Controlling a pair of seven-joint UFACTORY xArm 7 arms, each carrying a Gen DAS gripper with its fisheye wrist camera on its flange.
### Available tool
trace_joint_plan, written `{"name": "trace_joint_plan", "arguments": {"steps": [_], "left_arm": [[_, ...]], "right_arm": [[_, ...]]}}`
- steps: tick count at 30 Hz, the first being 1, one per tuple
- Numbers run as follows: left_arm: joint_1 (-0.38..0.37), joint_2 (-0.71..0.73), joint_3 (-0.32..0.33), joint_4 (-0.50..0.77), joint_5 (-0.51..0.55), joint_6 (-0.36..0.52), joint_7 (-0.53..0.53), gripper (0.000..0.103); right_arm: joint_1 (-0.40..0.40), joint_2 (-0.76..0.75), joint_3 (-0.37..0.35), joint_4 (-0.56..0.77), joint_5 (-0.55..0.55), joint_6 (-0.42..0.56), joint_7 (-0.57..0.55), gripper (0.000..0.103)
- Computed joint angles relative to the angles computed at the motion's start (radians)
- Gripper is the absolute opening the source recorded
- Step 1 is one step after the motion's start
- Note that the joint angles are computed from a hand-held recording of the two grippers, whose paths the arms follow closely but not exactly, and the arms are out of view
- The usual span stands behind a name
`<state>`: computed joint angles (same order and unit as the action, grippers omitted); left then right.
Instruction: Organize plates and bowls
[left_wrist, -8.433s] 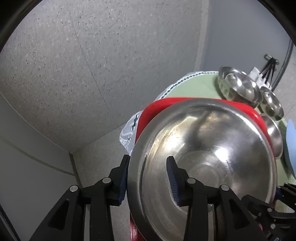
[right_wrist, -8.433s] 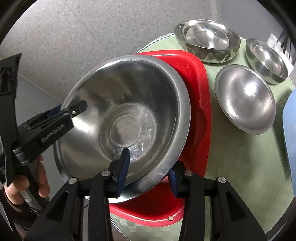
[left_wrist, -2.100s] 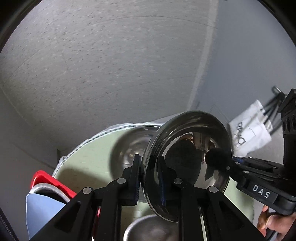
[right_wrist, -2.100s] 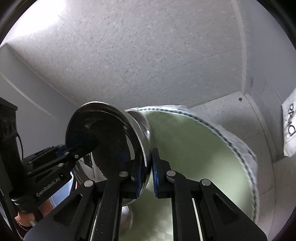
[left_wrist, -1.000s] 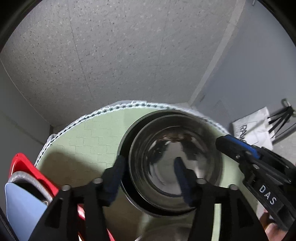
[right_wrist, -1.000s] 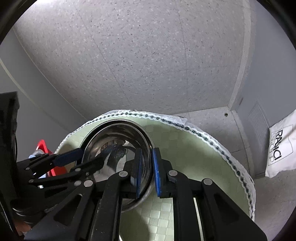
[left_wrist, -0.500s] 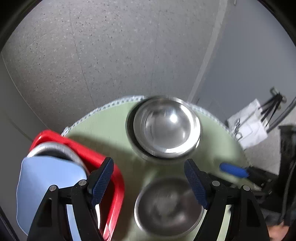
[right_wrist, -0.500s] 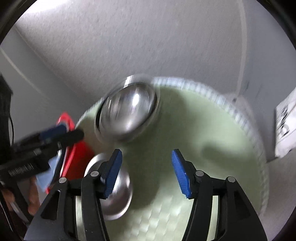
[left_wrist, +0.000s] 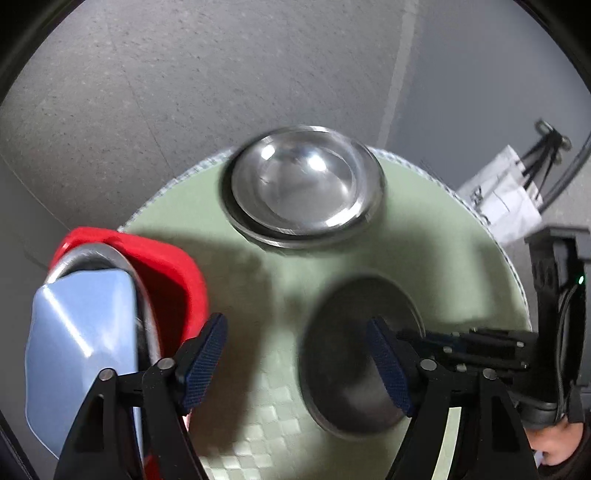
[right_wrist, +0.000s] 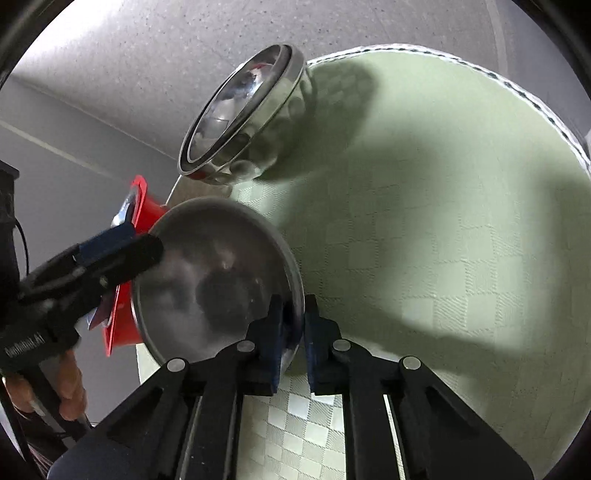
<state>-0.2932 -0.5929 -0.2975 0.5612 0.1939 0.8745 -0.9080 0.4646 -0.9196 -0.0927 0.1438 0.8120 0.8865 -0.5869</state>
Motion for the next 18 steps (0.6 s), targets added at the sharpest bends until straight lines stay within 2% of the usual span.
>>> {"name": "trace_joint_plan", "arguments": {"steps": [2,3,5,7,9,12,18], "left_arm": [[-0.009,0.026,-0.006,0.012,0.001,-0.003,0.012,0.055],[-0.015,0.037,-0.005,0.015,-0.004,-0.006,0.017,0.042],[-0.015,0.067,-0.008,0.032,0.000,0.010,0.019,0.032],[-0.013,0.074,-0.006,0.039,0.009,0.021,0.015,0.025],[-0.014,0.065,0.004,0.034,0.003,0.011,0.008,0.010],[-0.016,0.034,0.012,0.021,-0.004,-0.013,0.008,0.009],[0.008,-0.019,-0.015,0.060,0.042,-0.005,-0.006,0.009]], "right_arm": [[-0.010,-0.022,-0.009,-0.007,-0.009,0.011,-0.002,0.007],[-0.009,-0.026,-0.023,-0.009,-0.002,0.017,-0.012,0.006],[-0.012,-0.022,-0.057,-0.004,0.013,0.045,-0.037,0.005],[-0.034,-0.039,-0.042,-0.003,0.002,0.049,-0.037,0.005],[-0.049,-0.038,-0.045,0.000,-0.002,0.057,-0.038,0.005],[-0.075,-0.046,-0.057,0.007,-0.008,0.077,-0.036,0.005],[-0.105,-0.112,-0.051,0.065,-0.036,0.123,-0.015,0.005]]}}
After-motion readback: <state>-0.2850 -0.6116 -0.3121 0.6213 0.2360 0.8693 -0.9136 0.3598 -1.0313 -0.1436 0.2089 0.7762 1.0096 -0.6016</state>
